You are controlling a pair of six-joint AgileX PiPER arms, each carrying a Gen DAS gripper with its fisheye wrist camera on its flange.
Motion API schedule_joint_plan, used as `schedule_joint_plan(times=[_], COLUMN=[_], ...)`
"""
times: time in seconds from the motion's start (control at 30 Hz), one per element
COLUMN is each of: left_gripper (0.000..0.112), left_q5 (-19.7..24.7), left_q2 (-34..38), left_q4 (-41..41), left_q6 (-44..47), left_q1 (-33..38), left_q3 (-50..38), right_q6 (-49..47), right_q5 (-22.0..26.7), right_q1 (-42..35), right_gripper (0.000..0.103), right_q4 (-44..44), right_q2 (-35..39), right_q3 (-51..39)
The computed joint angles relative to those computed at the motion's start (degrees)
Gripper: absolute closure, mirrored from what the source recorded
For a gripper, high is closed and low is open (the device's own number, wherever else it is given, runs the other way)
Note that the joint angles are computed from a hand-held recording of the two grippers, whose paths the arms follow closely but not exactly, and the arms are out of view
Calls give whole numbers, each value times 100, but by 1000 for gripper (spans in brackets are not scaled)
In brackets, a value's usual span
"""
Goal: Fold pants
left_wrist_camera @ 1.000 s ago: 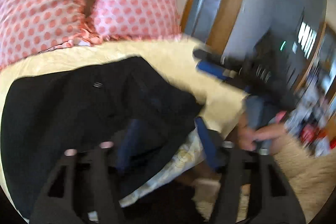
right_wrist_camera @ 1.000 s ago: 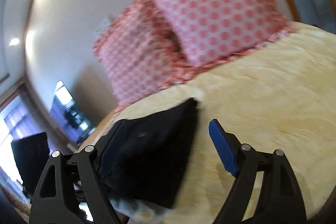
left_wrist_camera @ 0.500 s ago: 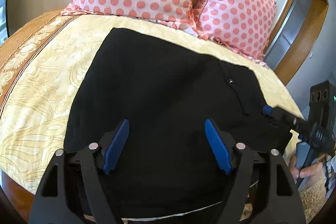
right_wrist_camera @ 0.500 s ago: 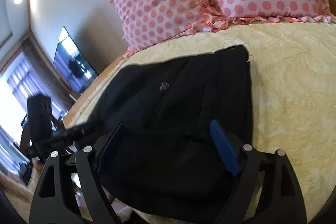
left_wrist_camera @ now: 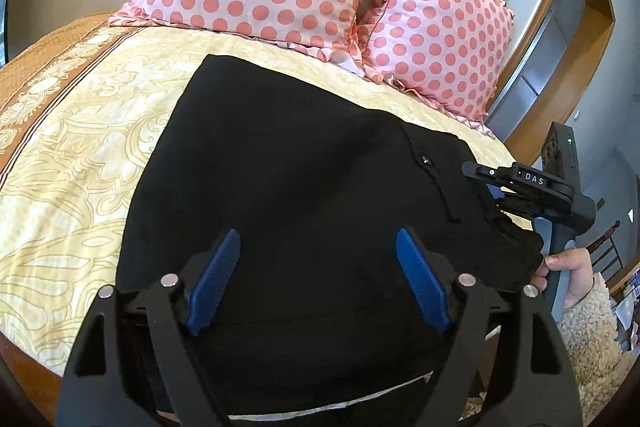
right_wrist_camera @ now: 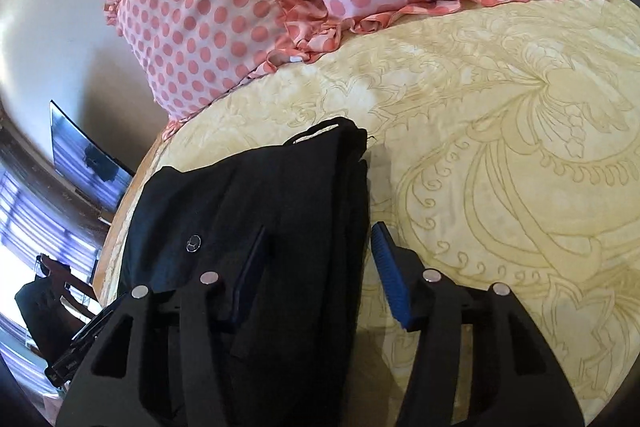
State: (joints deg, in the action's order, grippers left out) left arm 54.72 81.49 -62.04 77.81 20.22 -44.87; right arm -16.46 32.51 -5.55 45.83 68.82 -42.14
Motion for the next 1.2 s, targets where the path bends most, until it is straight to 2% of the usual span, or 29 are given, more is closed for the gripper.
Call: schedule_joint_plan(times=[0.03, 0.07, 0.13, 0.27, 0.33, 0.37, 0.53, 0.6, 0.63, 0.67, 0.7, 0.73, 0.83, 0.9, 1.0, 1.07, 1.13, 1.2], left_gripper=[32, 33, 33, 33, 33, 33, 42, 50, 61, 83, 90, 101, 103, 103, 103, 103, 103, 103], left_q5=[49, 156, 549, 240, -10, -36, 502, 730, 588, 601, 527, 562, 715, 613, 392, 154, -119, -118], left_q2=[-1, 16, 75, 260, 738, 1088, 2243, 2542, 2494, 2514, 2475, 2447, 2319, 2247, 2381, 2595, 3072, 3721], left_q4=[19, 16, -148, -269, 266, 629, 1530, 1689, 1640, 1698, 1844, 1789, 1620, 1610, 1596, 1677, 1927, 2424], left_q6=[-23, -36, 26, -378, -1186, -1680, -2982, -3205, -3102, -3127, -3227, -3158, -2986, -3013, -3234, -3518, -4018, -4694], left_q1=[19, 66, 298, 335, 67, -80, -389, -480, -498, -532, -580, -560, -513, -673, -1017, -1271, -1621, -1938], left_q3=[-29, -79, -291, -943, -1635, -2066, -3408, -3711, -3631, -3659, -3668, -3677, -3778, -3935, -4441, -4861, -5598, -6554], right_q6=[-346, -677, -795, -1444, -1718, -1796, -2026, -2079, -2112, -2171, -2088, -1976, -1756, -1621, -1531, -1589, -1847, -1957], right_q5=[179, 260, 281, 529, 595, 659, 921, 981, 1004, 1059, 1110, 1149, 1492, 1708, 1561, 1244, 938, 607], right_q1=[-95, -154, -152, -476, -525, -545, -750, -785, -777, -776, -760, -738, -783, -834, -769, -794, -899, -990], right_gripper=[62, 62, 63, 60, 63, 70, 69, 69, 77, 85, 87, 88, 89, 90, 90, 90, 90, 90], right_q4=[320, 585, 569, 1258, 1409, 1413, 1720, 1772, 1758, 1767, 1712, 1611, 1379, 1261, 1092, 1091, 1354, 1473], right_q2=[46, 46, -34, 242, 295, 300, 425, 470, 471, 450, 402, 363, 377, 556, 894, 1205, 1526, 1988], right_q3=[3, 51, 85, 80, 79, 63, 51, 32, 14, 2, -45, -118, -561, -999, -1625, -2103, -2383, -2665])
